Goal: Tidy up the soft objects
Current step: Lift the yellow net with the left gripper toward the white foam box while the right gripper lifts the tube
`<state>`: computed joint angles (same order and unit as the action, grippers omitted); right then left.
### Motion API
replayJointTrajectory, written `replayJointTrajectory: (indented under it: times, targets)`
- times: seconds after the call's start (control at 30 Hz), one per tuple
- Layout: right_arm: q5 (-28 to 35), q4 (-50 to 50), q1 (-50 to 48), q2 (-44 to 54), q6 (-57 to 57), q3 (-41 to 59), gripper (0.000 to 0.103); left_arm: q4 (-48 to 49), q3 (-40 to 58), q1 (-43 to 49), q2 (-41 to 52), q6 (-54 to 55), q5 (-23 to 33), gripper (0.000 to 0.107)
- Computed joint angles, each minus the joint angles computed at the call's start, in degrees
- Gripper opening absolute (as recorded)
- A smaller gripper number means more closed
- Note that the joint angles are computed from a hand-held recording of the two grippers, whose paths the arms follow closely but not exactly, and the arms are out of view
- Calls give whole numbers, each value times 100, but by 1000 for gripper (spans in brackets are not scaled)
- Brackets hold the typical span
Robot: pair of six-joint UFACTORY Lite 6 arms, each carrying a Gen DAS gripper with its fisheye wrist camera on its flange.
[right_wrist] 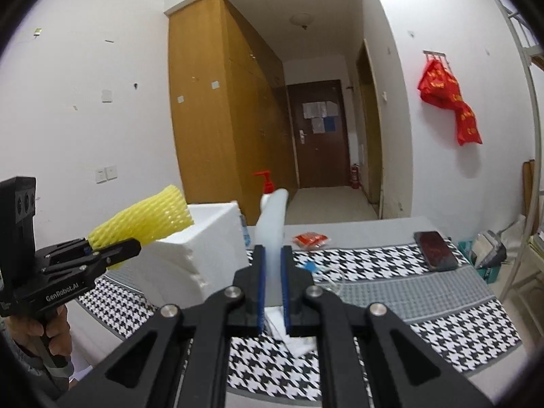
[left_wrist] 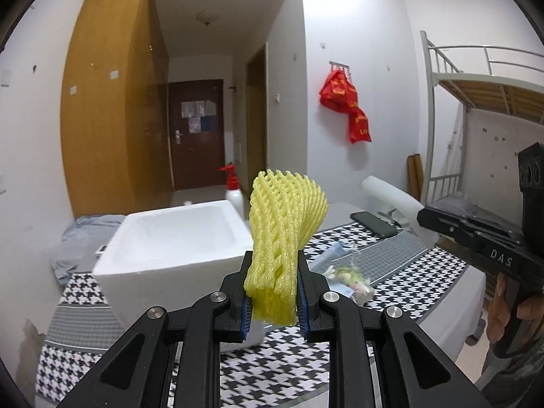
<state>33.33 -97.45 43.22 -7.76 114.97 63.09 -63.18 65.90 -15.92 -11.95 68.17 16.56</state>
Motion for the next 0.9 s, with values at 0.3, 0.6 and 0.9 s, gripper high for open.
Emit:
replayJointTrajectory:
  times: [0.3,0.6,0.9]
  targets:
    - [-206,-90,-9,703,6,790,11,-229,-68,536,-205,290,85,23]
    - [-104,537,246,1512,-872,1935,11,57,33,903,-210,8,66,22]
    - [-495,1033,137,1740,-1634,2036,11,-348,237,1239,42,334,225,21]
